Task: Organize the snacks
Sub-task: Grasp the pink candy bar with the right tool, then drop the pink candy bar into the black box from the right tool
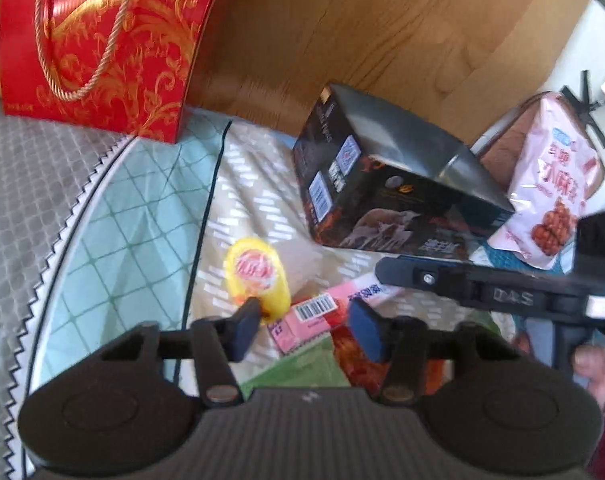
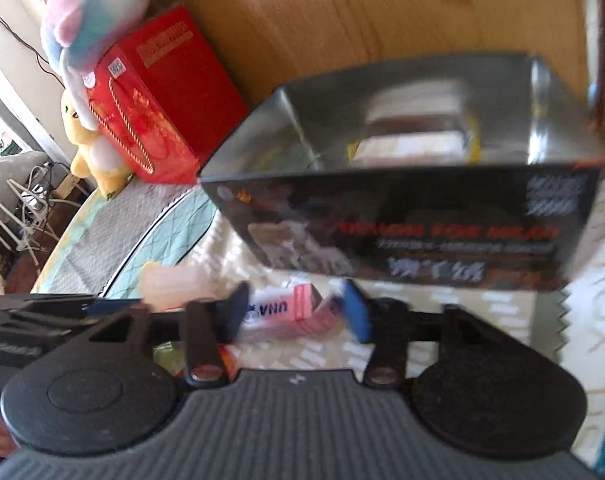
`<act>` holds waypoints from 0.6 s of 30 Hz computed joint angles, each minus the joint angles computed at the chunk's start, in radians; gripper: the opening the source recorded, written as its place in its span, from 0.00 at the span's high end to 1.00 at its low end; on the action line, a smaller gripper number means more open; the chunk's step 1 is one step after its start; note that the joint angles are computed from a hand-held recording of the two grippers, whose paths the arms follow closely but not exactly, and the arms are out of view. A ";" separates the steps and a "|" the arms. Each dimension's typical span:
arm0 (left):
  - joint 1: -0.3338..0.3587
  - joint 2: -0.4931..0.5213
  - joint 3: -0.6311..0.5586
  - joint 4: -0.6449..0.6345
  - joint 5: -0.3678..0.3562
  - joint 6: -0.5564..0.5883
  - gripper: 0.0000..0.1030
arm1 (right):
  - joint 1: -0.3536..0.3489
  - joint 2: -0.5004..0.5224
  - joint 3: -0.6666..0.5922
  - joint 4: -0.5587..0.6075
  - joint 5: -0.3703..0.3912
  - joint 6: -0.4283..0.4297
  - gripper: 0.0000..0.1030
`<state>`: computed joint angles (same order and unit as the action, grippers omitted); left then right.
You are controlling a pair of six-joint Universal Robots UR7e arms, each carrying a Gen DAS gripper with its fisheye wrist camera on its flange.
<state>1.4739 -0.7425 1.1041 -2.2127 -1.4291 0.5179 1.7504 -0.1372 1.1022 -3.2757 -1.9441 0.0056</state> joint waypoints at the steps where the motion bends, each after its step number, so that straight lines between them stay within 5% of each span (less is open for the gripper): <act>1: -0.002 -0.001 0.002 -0.002 0.001 -0.003 0.57 | 0.005 -0.002 0.005 0.001 -0.011 0.005 0.61; 6: -0.007 -0.033 0.034 -0.007 -0.056 -0.009 0.60 | 0.047 -0.029 0.099 -0.125 -0.064 -0.008 0.68; 8: -0.005 -0.022 -0.016 0.092 -0.158 -0.014 0.66 | 0.058 -0.053 0.142 -0.179 -0.022 -0.025 0.88; 15: -0.045 -0.068 0.073 -0.075 -0.197 0.071 0.62 | 0.096 -0.052 0.155 -0.271 -0.096 -0.175 0.85; 18: -0.028 -0.075 0.077 -0.106 -0.140 0.092 0.58 | 0.086 -0.052 0.184 -0.296 -0.134 -0.233 0.76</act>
